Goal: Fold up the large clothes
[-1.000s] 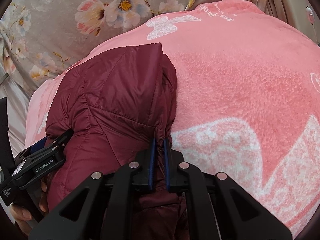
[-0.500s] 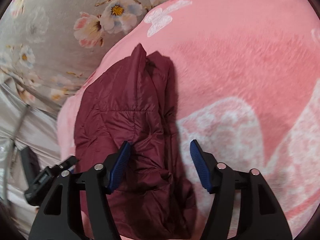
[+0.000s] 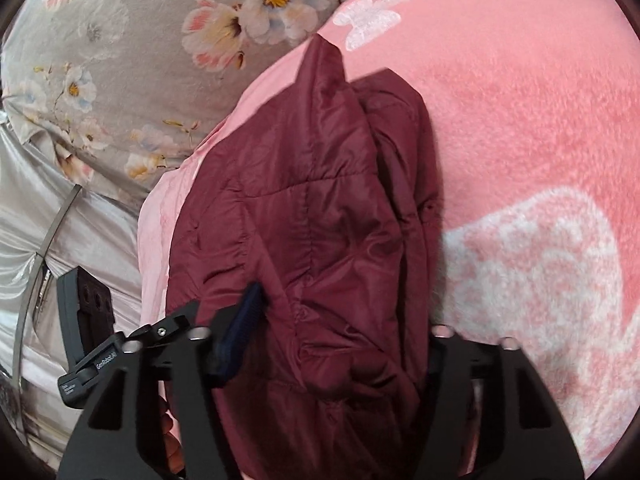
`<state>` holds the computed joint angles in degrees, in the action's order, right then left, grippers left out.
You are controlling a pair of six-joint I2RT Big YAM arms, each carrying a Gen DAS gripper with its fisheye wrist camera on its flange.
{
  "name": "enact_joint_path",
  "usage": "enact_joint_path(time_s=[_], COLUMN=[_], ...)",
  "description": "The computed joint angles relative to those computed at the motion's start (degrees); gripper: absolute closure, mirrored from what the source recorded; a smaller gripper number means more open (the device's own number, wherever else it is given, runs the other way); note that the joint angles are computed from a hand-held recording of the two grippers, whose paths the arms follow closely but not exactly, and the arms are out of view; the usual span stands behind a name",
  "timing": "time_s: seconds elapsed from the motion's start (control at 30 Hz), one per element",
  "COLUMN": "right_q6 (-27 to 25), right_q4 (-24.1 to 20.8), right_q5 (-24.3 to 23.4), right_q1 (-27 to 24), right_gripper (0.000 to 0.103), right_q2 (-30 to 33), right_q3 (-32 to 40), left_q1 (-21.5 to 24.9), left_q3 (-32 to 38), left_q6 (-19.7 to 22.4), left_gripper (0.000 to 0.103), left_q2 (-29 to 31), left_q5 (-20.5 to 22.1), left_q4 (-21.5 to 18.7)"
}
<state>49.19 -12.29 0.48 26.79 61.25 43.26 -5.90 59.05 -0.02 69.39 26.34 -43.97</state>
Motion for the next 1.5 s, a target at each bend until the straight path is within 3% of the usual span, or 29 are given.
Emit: enact_joint_path(time_s=[0.07,0.13,0.2,0.37,0.6,0.9,1.0,1.17,1.5], right_q6=[-0.9,-2.7,-4.7,-11.1,-24.6,-38.0,-40.2,-41.6,-35.3], right_q4=[-2.4,-4.8,-6.2,-6.6,-1.5,5.3,6.5,7.9,5.3], right_q5=[2.4,6.3,10.2,20.2,30.3,30.1,28.9,25.9,16.6], right_q1=[1.0,3.0,4.8,9.7,15.6,17.3,17.2,15.7,9.5], right_gripper=[0.078,0.081,0.083,0.083,0.083,0.083,0.083,0.083,0.083], right_q2=[-0.6,-1.4,-2.1,-3.1,-0.1,7.4,10.7,16.8,29.9], right_q3=[1.5,3.6,5.4,10.3,19.8,31.5,35.2,40.6,49.1], left_q1=[-0.1,0.8,1.4,3.4,9.7,18.3,20.2,22.4,21.0], left_q3=[0.0,0.7,1.6,2.5,6.1,10.9,12.3,15.0,20.7], left_q6=[2.1,3.8,5.6,8.7,8.8,3.9,2.3,-0.3,1.8], left_gripper=[0.038,0.053,0.059,0.061,0.061,0.061,0.061,0.061,0.061], left_q2=[-1.5,-2.6,-3.8,-8.1,-10.4,-8.3,-6.1,-1.1,12.2], left_q5=[-0.5,2.0,3.9,6.7,14.0,20.4,21.2,22.7,17.0], left_q4=[1.4,1.8,2.0,6.4,13.3,26.3,30.5,33.8,35.1])
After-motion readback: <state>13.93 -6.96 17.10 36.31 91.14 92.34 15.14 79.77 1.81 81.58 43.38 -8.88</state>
